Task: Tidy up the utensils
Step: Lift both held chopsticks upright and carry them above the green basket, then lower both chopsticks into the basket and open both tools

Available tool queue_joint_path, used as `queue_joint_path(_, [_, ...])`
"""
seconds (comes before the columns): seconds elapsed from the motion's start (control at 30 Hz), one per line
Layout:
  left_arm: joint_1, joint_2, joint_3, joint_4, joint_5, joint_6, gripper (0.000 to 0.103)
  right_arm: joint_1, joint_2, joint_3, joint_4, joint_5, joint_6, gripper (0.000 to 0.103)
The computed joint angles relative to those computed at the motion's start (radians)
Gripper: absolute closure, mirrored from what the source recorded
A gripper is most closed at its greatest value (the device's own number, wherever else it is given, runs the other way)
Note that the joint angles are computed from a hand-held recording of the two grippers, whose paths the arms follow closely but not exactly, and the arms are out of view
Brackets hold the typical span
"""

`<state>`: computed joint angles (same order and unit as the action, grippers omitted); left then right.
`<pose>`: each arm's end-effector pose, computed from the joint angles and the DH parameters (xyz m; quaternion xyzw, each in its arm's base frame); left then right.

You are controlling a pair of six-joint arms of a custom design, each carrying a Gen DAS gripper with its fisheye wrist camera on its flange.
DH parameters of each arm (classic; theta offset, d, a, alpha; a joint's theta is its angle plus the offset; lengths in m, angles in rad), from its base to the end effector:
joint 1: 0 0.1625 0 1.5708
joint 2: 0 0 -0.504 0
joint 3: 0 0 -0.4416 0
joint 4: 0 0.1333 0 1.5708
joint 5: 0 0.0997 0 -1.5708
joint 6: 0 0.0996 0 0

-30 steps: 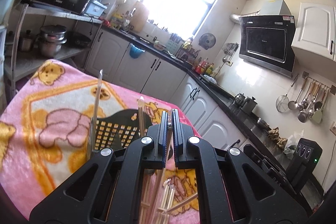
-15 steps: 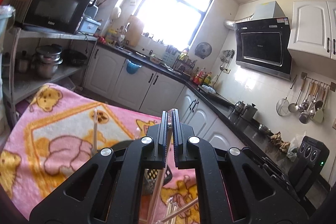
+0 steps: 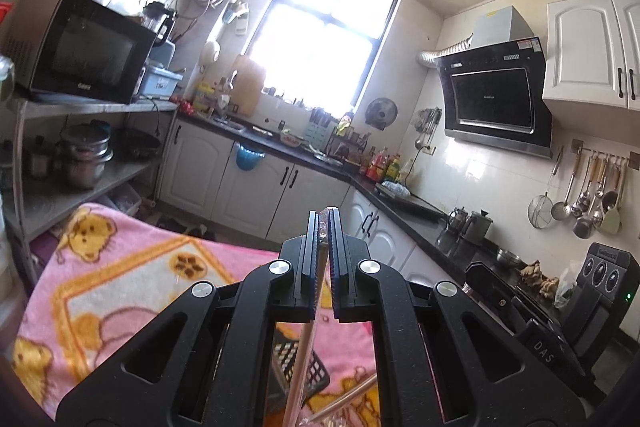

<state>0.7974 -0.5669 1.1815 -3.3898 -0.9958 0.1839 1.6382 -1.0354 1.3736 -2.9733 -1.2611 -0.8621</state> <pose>-0.4944 -0.7747 0.2417 0.2214 0.7754 -0.5877 0.0658 0.2175 -0.7922 0.4906 0.4516 -0.7260 0.5137 0.0714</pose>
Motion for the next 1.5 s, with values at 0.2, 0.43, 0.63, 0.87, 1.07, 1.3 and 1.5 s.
queue_joint_path(0.2, [0.005, 0.029, -0.075, 0.000, -0.002, 0.032, 0.101, 0.013, 0.033, -0.060, -0.015, -0.011, 0.001, 0.095])
queue_joint_path(0.43, [0.022, 0.066, -0.148, 0.001, 0.012, 0.052, 0.101, 0.021, 0.074, -0.108, -0.064, -0.048, -0.015, 0.095])
queue_joint_path(0.63, [0.040, 0.098, -0.185, 0.014, 0.033, 0.055, 0.101, 0.019, 0.103, -0.125, -0.101, -0.082, -0.025, 0.095])
queue_joint_path(0.87, [0.057, 0.129, -0.202, 0.008, 0.034, 0.072, 0.100, 0.013, 0.134, -0.132, -0.148, -0.111, -0.037, 0.095])
queue_joint_path(1.07, [0.062, 0.154, -0.212, -0.012, 0.036, 0.100, 0.100, 0.006, 0.152, -0.135, -0.163, -0.121, -0.040, 0.095])
queue_joint_path(1.3, [0.068, 0.176, -0.215, -0.014, 0.037, 0.114, 0.100, 0.004, 0.169, -0.118, -0.223, -0.128, -0.089, 0.095])
queue_joint_path(1.5, [0.072, 0.185, -0.204, -0.035, 0.024, 0.133, 0.100, -0.001, 0.185, -0.104, -0.266, -0.123, -0.133, 0.095])
